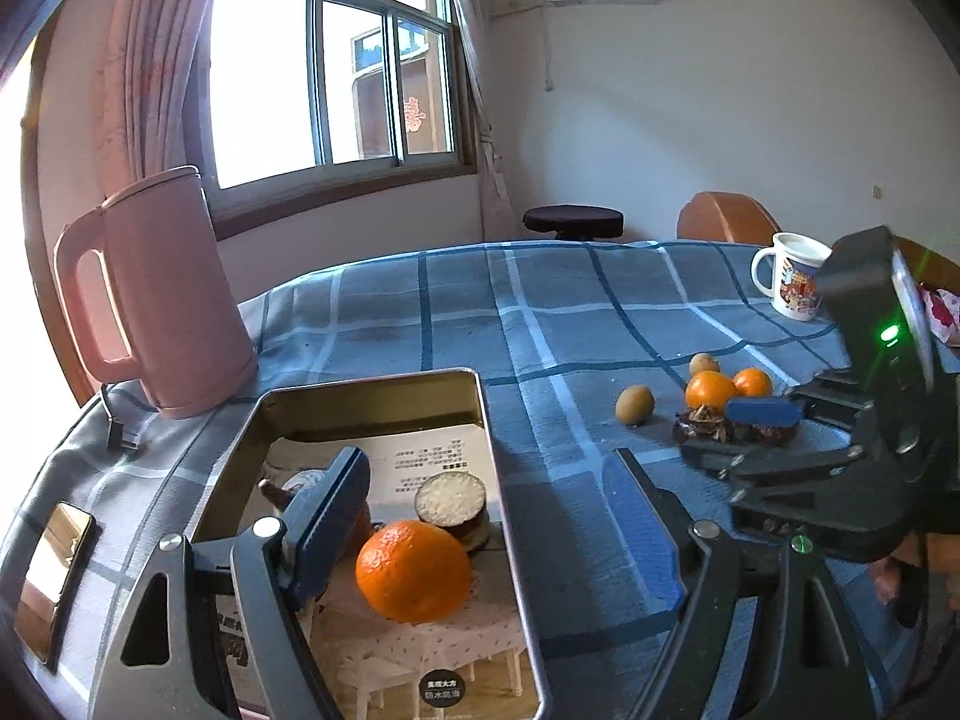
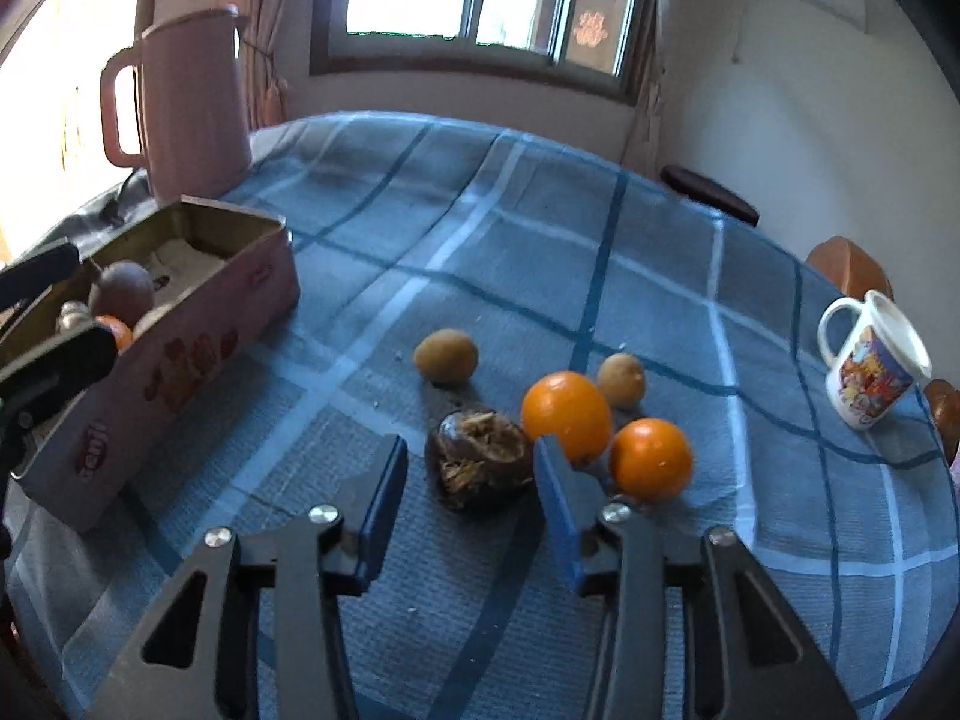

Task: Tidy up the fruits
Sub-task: 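Grasp the dark brown round fruit with the right tool while the left tool grasps an orange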

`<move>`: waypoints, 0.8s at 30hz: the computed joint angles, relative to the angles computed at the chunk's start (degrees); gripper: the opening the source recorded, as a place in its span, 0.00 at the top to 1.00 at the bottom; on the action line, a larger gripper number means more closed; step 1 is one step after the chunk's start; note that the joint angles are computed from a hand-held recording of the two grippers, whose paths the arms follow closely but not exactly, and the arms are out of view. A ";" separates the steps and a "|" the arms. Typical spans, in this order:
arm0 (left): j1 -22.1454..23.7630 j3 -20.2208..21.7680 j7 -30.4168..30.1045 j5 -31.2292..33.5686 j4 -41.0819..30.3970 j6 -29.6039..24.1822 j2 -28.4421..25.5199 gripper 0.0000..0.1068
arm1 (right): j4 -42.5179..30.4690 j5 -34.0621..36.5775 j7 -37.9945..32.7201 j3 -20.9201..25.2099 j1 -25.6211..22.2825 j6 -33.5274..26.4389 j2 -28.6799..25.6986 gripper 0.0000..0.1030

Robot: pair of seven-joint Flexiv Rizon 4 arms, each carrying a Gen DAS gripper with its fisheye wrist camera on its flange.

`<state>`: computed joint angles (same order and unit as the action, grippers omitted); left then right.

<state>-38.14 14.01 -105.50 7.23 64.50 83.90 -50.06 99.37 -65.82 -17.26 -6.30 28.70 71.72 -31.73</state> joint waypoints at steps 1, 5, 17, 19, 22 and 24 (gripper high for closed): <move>0.12 -0.28 0.24 0.01 -0.15 -0.08 -0.06 0.24 | -0.62 1.15 -1.28 0.41 0.16 -1.89 -0.33 0.53; 0.37 -1.29 1.51 0.02 -1.54 -0.96 -0.74 0.24 | -1.59 4.40 -3.28 1.21 -0.18 -3.42 -1.01 0.55; 2.45 -8.98 8.61 -3.26 -11.58 -8.32 -5.78 0.24 | 4.97 -20.33 23.48 -5.76 0.37 0.93 5.67 0.57; 2.41 -9.86 9.81 -3.85 -15.87 -11.19 -8.02 0.24 | 6.26 -24.45 28.52 -5.45 -0.79 -1.19 7.34 0.57; 2.38 -11.56 11.94 -5.13 -24.15 -16.31 -12.46 0.24 | 7.46 -26.69 32.12 -4.15 -3.40 -2.53 8.76 0.57; 2.23 -12.45 12.93 -6.15 -31.10 -20.24 -16.17 0.24 | 8.21 -27.71 33.62 -3.18 -5.06 -3.51 9.62 0.57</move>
<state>-35.91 1.55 -92.57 1.08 33.39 63.66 -66.24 107.58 -93.53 16.36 -9.48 23.64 68.21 -22.11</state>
